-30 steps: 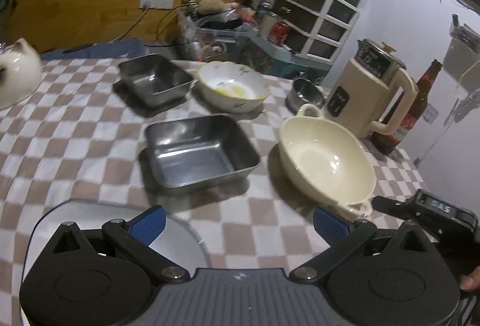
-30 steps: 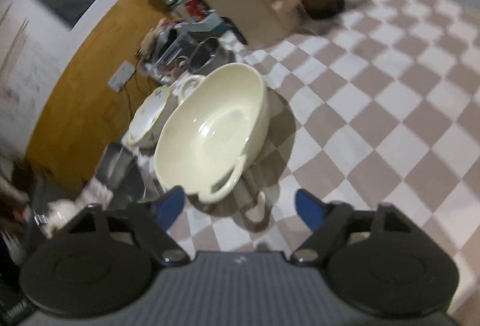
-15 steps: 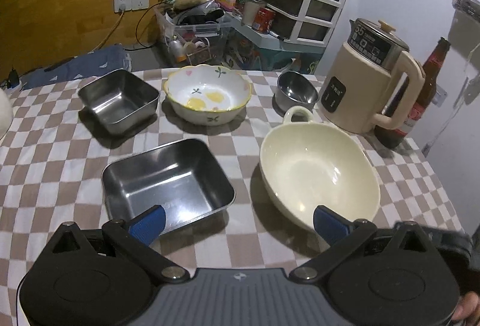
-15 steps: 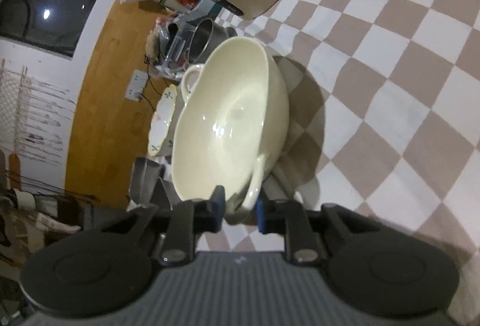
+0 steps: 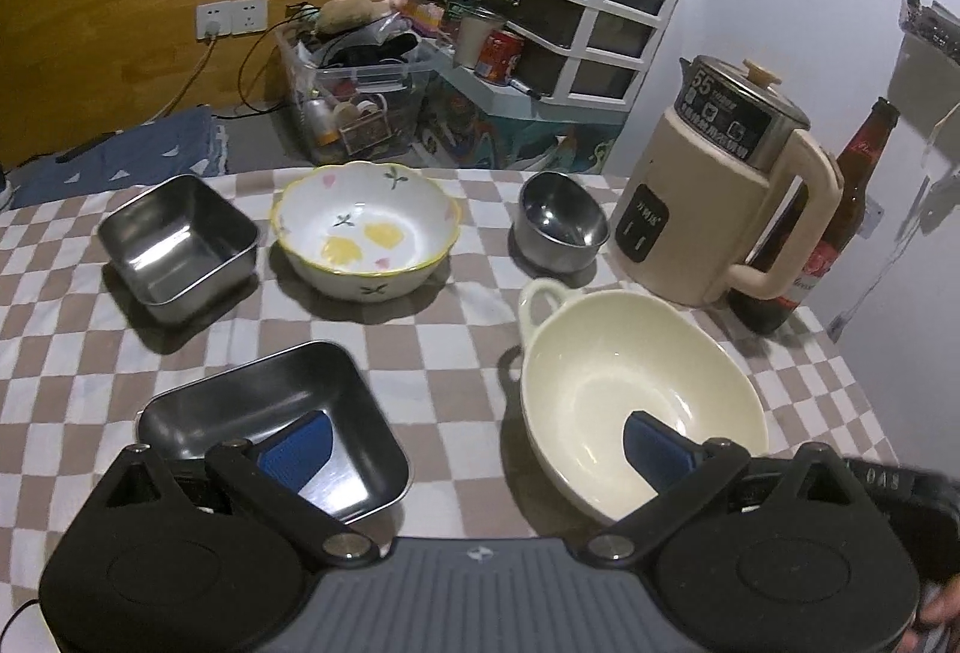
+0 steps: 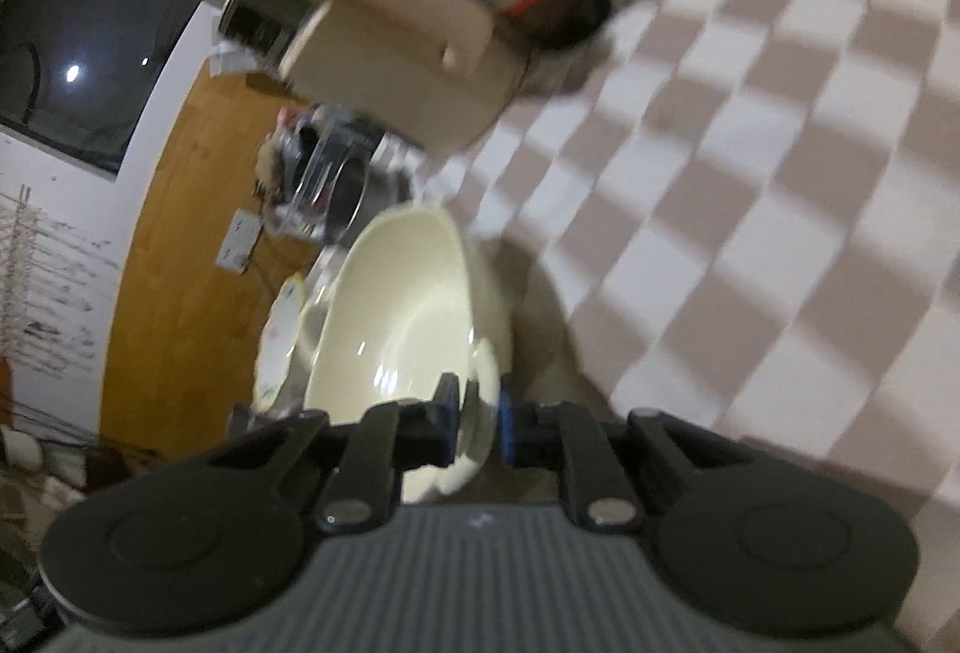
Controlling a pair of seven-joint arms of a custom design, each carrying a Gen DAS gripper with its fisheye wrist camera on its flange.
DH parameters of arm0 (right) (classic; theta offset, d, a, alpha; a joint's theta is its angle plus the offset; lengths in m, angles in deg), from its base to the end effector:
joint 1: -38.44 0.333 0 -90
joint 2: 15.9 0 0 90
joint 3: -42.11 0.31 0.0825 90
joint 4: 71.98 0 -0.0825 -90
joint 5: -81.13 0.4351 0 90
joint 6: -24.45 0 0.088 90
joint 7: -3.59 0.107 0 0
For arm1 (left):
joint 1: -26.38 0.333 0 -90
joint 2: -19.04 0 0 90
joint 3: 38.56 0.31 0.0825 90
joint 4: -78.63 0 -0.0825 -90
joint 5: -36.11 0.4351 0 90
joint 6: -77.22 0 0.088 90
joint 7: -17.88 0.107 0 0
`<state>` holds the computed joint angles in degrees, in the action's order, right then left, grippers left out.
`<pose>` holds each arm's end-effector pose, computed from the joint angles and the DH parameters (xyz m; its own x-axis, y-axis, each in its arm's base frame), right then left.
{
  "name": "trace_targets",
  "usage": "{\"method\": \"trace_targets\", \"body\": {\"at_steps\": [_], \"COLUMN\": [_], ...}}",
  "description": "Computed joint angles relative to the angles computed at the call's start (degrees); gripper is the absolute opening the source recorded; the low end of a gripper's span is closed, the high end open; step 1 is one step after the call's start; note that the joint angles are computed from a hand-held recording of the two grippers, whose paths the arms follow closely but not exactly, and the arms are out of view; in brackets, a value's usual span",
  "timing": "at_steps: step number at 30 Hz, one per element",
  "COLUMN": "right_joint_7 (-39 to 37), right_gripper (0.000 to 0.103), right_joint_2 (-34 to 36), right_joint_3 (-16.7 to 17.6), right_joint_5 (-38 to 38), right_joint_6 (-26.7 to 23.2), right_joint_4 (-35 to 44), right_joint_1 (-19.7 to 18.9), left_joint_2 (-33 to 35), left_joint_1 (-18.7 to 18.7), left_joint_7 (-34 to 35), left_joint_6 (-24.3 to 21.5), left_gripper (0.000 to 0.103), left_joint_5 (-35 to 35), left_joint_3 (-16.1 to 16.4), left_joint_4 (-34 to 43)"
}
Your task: Organize plates and bowls
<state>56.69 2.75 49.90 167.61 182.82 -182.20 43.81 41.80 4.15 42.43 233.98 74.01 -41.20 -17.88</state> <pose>0.6648 0.1081 0.3108 -0.1708 -0.6270 -0.7601 -0.7763 0.5607 -0.2880 0.6693 -0.3320 0.4084 0.1144 -0.9746 0.1923 -0.7185 -0.2149 -0.6615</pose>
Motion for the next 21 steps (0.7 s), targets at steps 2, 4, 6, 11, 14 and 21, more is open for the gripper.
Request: {"method": "trace_targets", "body": {"at_steps": [2, 4, 6, 11, 14, 21], "right_joint_7": [0.61, 2.71, 3.96, 4.67, 5.99, 9.29], "right_gripper": [0.015, 0.018, 0.019, 0.023, 0.026, 0.029], "right_joint_2": [1.82, 3.54, 5.25, 9.43, 11.48, 16.07], "right_joint_3": [-0.61, -0.89, -0.60, 0.99, 1.95, 3.77], "right_joint_5": [-2.07, -5.62, -9.04, -16.47, -20.42, -31.10], "right_joint_6": [0.94, 1.94, 2.61, 4.05, 3.85, -2.09], "right_joint_4": [2.43, 4.76, 7.06, 12.42, 15.13, 22.11], "right_joint_1": [-0.12, -0.46, -1.14, -2.86, -4.10, -7.34], "left_joint_2": [1.09, 2.51, 4.35, 9.09, 12.75, 19.91], "left_joint_1": [0.62, 1.05, 1.47, 1.85, 2.02, 3.52], "left_joint_7": [1.34, 3.20, 5.42, 11.18, 14.77, 23.34], "left_joint_6": [0.61, 0.92, 1.07, 1.76, 0.33, -2.42], "left_gripper": [0.100, 0.099, 0.099, 0.099, 0.099, 0.088], "left_joint_5": [-1.32, -3.03, -5.15, -10.62, -14.11, -22.79], "left_joint_3": [-0.59, -1.02, -1.37, -1.65, -2.01, -4.28], "left_joint_4": [1.12, 2.76, 5.02, 11.30, 16.39, 25.53]}}
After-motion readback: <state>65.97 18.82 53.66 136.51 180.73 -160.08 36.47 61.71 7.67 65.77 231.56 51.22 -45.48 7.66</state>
